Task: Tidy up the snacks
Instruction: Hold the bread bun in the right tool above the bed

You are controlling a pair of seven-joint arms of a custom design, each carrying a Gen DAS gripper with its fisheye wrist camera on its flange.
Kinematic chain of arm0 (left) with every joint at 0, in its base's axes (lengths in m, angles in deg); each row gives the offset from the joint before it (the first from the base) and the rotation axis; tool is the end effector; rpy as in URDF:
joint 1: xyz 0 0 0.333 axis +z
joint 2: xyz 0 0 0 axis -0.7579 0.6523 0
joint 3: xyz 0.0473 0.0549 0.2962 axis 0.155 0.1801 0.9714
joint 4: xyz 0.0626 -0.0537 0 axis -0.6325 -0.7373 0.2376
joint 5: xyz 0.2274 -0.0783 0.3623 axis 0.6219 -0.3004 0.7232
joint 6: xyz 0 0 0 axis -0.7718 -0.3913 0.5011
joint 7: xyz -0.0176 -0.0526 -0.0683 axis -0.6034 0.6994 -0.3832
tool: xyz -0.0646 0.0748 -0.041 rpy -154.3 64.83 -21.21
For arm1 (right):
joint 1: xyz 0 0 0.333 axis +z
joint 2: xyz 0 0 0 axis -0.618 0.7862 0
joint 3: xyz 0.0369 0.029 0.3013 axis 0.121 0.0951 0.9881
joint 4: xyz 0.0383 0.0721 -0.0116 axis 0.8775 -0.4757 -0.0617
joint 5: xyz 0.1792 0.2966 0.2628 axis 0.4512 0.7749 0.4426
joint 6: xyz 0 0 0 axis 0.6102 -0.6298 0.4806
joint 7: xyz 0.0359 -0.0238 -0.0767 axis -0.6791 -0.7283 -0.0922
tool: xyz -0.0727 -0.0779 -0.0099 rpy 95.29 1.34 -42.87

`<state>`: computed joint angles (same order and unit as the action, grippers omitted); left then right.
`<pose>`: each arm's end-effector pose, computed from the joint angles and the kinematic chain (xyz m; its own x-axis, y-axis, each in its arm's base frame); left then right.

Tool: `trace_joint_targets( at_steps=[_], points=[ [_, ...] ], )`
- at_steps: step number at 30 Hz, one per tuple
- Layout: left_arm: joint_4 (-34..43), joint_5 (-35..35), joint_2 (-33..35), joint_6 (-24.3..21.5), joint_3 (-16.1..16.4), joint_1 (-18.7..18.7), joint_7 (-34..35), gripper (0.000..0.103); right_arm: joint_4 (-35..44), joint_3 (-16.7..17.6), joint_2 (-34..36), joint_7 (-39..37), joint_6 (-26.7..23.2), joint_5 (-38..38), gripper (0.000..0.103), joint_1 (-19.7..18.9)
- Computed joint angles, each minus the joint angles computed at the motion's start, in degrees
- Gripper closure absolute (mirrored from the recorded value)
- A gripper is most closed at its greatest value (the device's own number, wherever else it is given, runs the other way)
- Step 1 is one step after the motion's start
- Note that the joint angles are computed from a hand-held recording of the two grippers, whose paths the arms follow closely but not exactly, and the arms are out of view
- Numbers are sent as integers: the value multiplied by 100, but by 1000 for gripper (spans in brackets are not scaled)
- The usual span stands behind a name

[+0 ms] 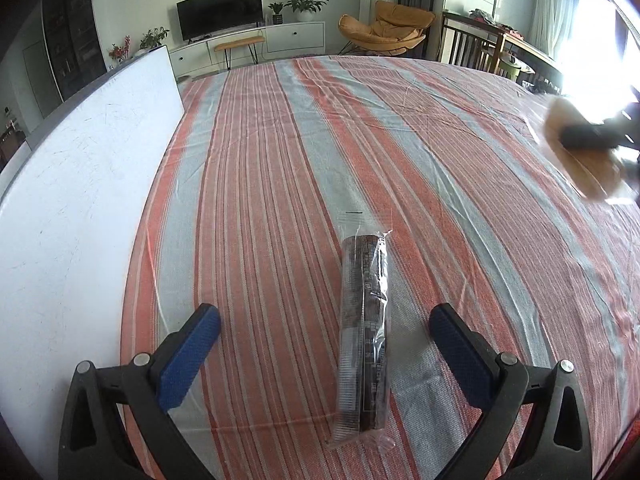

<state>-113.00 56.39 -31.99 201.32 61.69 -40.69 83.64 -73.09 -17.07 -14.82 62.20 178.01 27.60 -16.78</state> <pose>0.4280 -0.1789 0.3279 0.0259 -0.9997 -0.0027 -0.8107 -0.0195 -0.5851 0.5140 0.2790 0.4367 0.0900 -0.9847 -0.1489 -0.8648 -0.0031 -0.5022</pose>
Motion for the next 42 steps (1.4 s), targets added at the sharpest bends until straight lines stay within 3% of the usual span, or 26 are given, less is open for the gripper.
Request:
trace_joint_targets(
  at_steps=[5,8,10,12,21,42],
  points=[
    [2,12,4,0,7,-5,-9,0,-1591,461,-1307,1220,250,-929,27,-169],
    [2,17,5,2,11,-8,-13,0,-1978,749,-1390,1981,408,-1569,22,-316],
    [15,26,15,-3,3,-3,-24,0,-2195,1225,-1564,3017,748,-2602,17,-806],
    [12,31,13,-2,8,-7,-28,0,-2141,1392,-1492,3567,767,-3143,13,-991],
    [14,51,17,-2,20,-16,-42,0,-2169,1014,-1436,4212,802,-3774,9,-683],
    [16,64,19,-5,30,-26,-55,0,-2353,915,-1561,4271,944,-3750,9,-621]
  ],
)
